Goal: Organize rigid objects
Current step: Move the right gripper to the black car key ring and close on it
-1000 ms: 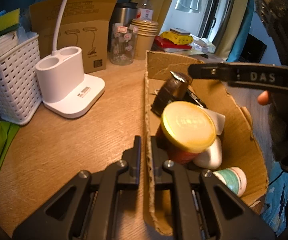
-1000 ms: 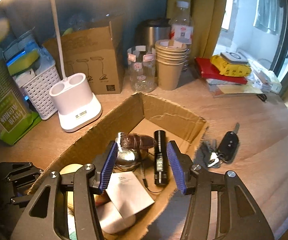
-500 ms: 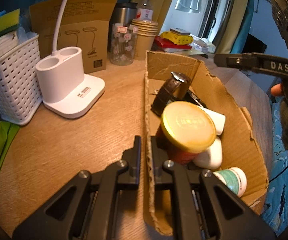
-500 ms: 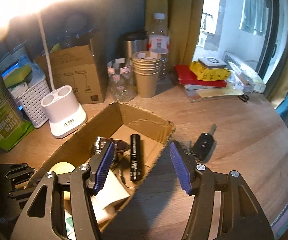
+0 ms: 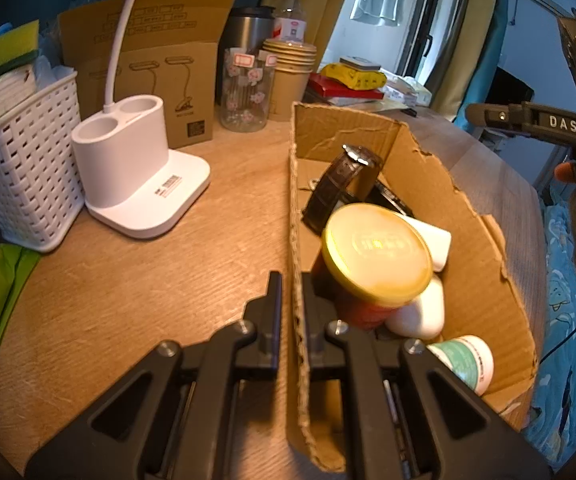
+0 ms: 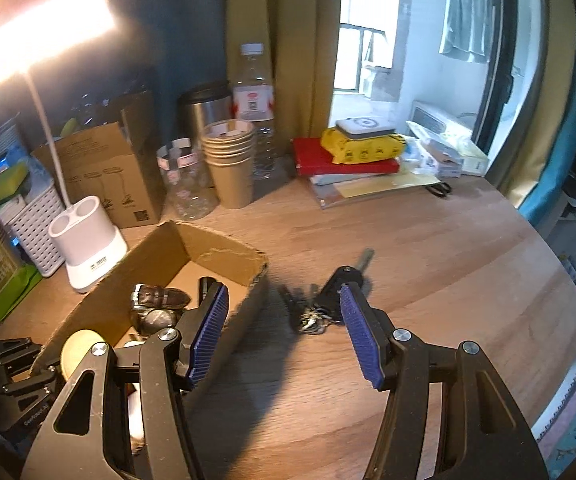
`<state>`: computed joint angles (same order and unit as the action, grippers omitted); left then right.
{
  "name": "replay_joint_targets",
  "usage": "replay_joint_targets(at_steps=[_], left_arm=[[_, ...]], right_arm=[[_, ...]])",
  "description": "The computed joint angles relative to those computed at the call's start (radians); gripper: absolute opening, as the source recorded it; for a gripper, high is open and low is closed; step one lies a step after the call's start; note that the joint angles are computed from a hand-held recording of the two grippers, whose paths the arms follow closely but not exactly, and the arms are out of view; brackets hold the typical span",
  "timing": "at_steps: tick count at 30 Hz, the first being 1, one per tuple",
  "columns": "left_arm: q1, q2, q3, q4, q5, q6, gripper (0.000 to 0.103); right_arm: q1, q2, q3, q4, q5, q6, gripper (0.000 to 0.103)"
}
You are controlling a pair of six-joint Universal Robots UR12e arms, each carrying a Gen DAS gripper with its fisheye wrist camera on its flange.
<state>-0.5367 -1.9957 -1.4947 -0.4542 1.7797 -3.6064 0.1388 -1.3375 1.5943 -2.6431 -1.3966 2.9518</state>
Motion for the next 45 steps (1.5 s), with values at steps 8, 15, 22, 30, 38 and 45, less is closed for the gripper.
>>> replay_joint_targets(at_steps=[8, 15, 22, 30, 38, 45], left_arm=[[0.0, 0.002, -0.001, -0.001, 0.0, -0.001, 0.009], [0.0, 0.0, 0.0, -0.001, -0.001, -0.001, 0.009], [0.002, 0.0, 0.0, -0.004, -0.008, -0.006, 0.009], [0.002, 0.0, 0.0, -0.004, -0.009, -0.007, 0.009], [0.004, -0.001, 0.0, -0.003, -0.015, -0.008, 0.009], [0.005, -0.001, 0.0, -0.004, -0.015, -0.009, 0.009]], right_arm=[[-0.016, 0.015, -0.011, -0.006, -0.023, 0.038, 0.062], [-0.019, 0.033, -0.024, 0.006, -0.038, 0.049, 0.062], [-0.02, 0.052, -0.032, 0.019, -0.054, 0.061, 0.062], [-0.016, 0.079, -0.045, 0.037, -0.082, 0.06, 0.062], [-0.013, 0.101, -0.06, 0.054, -0.085, 0.057, 0.062], [-0.01, 0.12, -0.073, 0.079, -0.086, 0.055, 0.062]])
